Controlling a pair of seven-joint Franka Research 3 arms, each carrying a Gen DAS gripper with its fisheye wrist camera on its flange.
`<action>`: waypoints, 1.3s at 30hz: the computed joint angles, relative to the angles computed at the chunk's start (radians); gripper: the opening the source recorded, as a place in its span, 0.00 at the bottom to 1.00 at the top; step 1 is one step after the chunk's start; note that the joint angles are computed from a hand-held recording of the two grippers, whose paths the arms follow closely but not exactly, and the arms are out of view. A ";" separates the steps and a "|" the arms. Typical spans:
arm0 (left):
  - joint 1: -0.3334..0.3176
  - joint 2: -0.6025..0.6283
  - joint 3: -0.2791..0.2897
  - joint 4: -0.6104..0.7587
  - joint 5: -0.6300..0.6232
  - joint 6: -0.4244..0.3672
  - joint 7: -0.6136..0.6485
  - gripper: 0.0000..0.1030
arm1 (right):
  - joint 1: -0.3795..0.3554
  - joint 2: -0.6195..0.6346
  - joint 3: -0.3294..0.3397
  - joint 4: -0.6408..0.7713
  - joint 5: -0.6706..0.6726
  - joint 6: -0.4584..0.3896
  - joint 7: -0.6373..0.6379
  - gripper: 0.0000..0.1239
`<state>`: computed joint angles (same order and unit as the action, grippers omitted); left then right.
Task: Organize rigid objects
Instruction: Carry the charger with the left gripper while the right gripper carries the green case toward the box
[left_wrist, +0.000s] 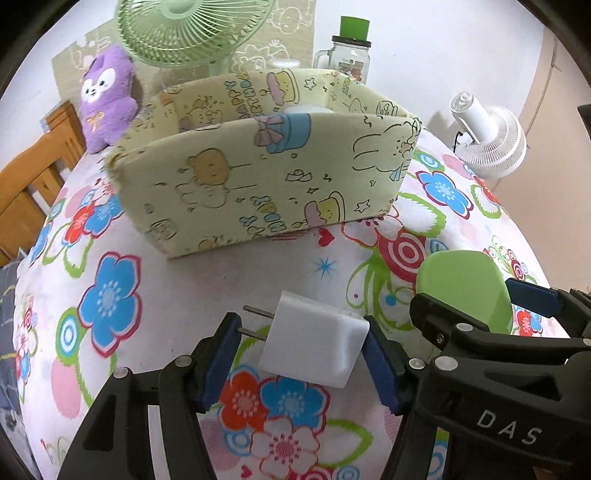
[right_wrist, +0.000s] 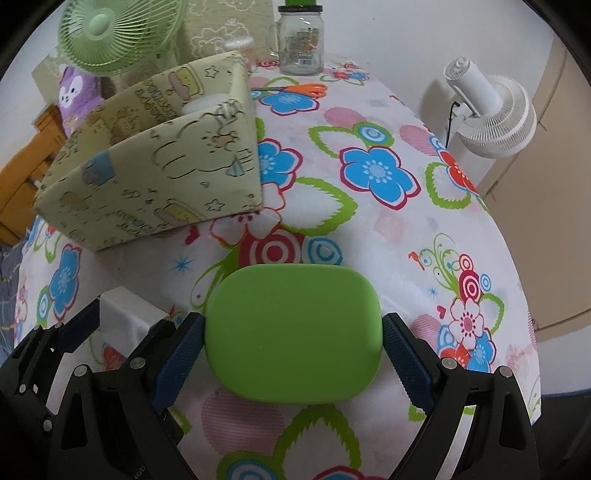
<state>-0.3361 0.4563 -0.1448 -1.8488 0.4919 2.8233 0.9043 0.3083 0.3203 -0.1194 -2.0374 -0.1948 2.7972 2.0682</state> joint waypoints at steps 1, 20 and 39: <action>-0.002 -0.011 0.003 -0.009 0.001 -0.004 -0.007 0.65 | 0.000 -0.010 0.004 -0.007 0.002 -0.002 -0.006 0.77; 0.007 -0.207 -0.010 -0.107 0.085 -0.063 -0.147 0.65 | -0.024 -0.192 0.065 -0.094 -0.069 0.016 0.021 0.77; 0.032 -0.302 -0.056 -0.114 0.074 -0.174 -0.218 0.65 | -0.084 -0.306 0.138 -0.130 -0.101 0.018 0.035 0.77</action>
